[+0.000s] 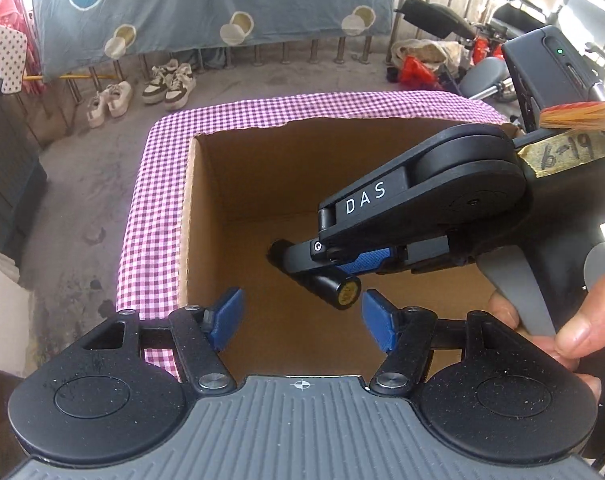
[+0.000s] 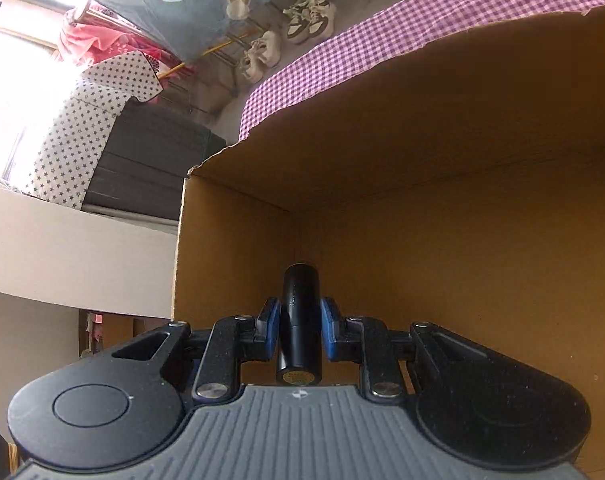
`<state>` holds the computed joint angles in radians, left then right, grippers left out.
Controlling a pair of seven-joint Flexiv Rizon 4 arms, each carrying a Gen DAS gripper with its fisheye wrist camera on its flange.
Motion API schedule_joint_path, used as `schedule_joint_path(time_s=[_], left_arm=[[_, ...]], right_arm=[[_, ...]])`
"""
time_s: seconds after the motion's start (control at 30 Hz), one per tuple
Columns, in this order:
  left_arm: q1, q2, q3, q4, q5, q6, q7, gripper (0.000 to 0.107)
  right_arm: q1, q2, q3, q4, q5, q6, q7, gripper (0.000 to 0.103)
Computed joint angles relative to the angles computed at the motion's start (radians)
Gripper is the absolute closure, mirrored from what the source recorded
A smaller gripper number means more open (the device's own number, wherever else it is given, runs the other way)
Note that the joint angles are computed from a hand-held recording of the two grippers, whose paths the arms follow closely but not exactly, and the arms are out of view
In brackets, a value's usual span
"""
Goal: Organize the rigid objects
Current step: 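Carry the black cylinder into the cardboard box and open the right gripper, then move the right gripper back to the green-yellow tube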
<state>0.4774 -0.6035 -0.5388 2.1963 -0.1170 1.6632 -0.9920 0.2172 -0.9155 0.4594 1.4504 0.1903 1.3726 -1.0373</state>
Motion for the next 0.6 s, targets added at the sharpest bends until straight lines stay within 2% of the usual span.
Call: schedule_joint_path(time_s=[0.17, 0.2, 0.23, 0.27, 0.3, 0.37, 0.53, 0.6], left_arm=[[0.057, -0.003, -0.051, 0.01, -0.001, 0.001, 0.004, 0.043], [0.058, -0.002, -0.052, 0.012, 0.003, 0.01, 0.002, 0.042], [0.06, 0.003, -0.052, 0.018, 0.007, 0.02, -0.003, 0.041], [0.07, 0.006, -0.062, 0.023, 0.013, 0.026, -0.007, 0.041], [0.098, -0.002, -0.089, 0.027, 0.023, 0.031, -0.005, 0.041], [0.154, 0.0, -0.144, 0.048, 0.042, 0.038, -0.014, 0.041], [0.334, 0.003, -0.315, 0.128, 0.13, 0.074, -0.051, 0.041], [0.42, -0.002, -0.392, 0.162, 0.176, 0.085, -0.068, 0.041]], right_arm=[[0.02, -0.059, -0.006, -0.091, -0.006, -0.07, 0.032, 0.075], [0.018, -0.057, -0.004, -0.094, 0.001, -0.088, 0.035, 0.067], [0.026, -0.049, -0.016, -0.09, 0.006, -0.095, 0.045, 0.053], [0.036, -0.034, -0.031, -0.075, 0.01, -0.086, 0.053, 0.047], [0.044, -0.018, -0.042, -0.052, 0.012, -0.063, 0.052, 0.043], [0.041, 0.016, -0.044, -0.007, 0.016, -0.022, 0.044, 0.043], [-0.012, 0.124, 0.0, 0.153, 0.049, 0.14, 0.02, 0.043], [-0.058, 0.176, 0.047, 0.242, 0.051, 0.229, -0.002, 0.043]])
